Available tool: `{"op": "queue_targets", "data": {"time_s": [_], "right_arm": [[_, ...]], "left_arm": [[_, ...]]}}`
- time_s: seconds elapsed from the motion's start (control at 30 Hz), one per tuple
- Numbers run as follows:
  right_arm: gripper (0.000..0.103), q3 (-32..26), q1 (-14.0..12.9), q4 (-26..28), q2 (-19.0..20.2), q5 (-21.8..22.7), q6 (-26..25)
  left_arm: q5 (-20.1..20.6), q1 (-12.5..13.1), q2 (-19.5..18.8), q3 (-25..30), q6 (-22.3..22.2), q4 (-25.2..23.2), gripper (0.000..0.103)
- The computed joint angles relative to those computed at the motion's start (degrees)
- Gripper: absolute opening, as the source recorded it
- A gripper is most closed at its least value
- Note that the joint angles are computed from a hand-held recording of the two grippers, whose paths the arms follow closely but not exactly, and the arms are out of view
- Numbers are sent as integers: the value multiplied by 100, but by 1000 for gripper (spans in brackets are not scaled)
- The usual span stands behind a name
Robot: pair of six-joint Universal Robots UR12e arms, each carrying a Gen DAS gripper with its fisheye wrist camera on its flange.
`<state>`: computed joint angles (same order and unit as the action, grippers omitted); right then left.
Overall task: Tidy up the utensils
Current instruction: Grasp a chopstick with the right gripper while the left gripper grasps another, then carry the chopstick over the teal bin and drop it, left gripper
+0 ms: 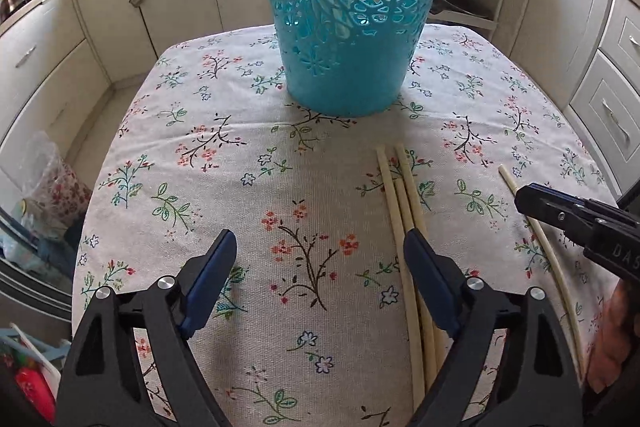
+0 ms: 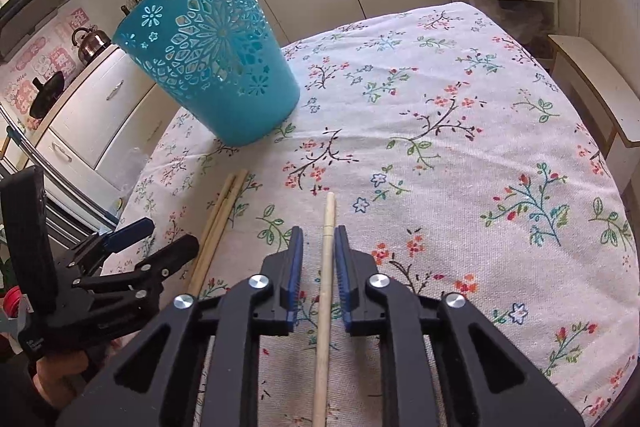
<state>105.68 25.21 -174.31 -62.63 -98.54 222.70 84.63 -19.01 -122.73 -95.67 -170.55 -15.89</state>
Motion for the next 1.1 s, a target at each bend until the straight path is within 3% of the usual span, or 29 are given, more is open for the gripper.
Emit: {"op": "queue_targets", "data": {"time_s": [0.13,0.27,0.37,0.43,0.47,0.53,0.6,0.7,0.83,0.93,1.1], "right_arm": [[20,11,3,-36,1,16,-2],[20,-28,30,67,2,-58,-53],[20,-215,174,604,10,-478,-363],[20,-448,351,1193,61,-1013,-752],[17,-506,401,1334,81,-1160,-839],[8,-585,426,1495,111,-1259,-886],[6,-609,338,1509,112,-1124,-769],[6,-641,235,1469,128,-1003,-645],[7,-667,193,1705,82,-813,-762],[7,-560,224,1587,40,-864,-925],[7,-446,231,1294,40,-890,-800]], "left_arm": [[197,-84,-55,91,109,-113,79],[122,-64,-57,100,32,-144,73],[20,-40,-34,118,103,-247,59],[-89,-29,-29,199,226,-460,41],[-146,-26,-37,248,284,-558,36],[-275,-10,-68,328,342,-654,16],[-446,32,-94,396,228,-756,7],[-660,108,-92,399,-46,-807,6],[-791,169,-78,477,-53,-1160,7],[-586,106,-147,691,101,-1481,7],[-323,12,-232,809,314,-1435,6]]}}
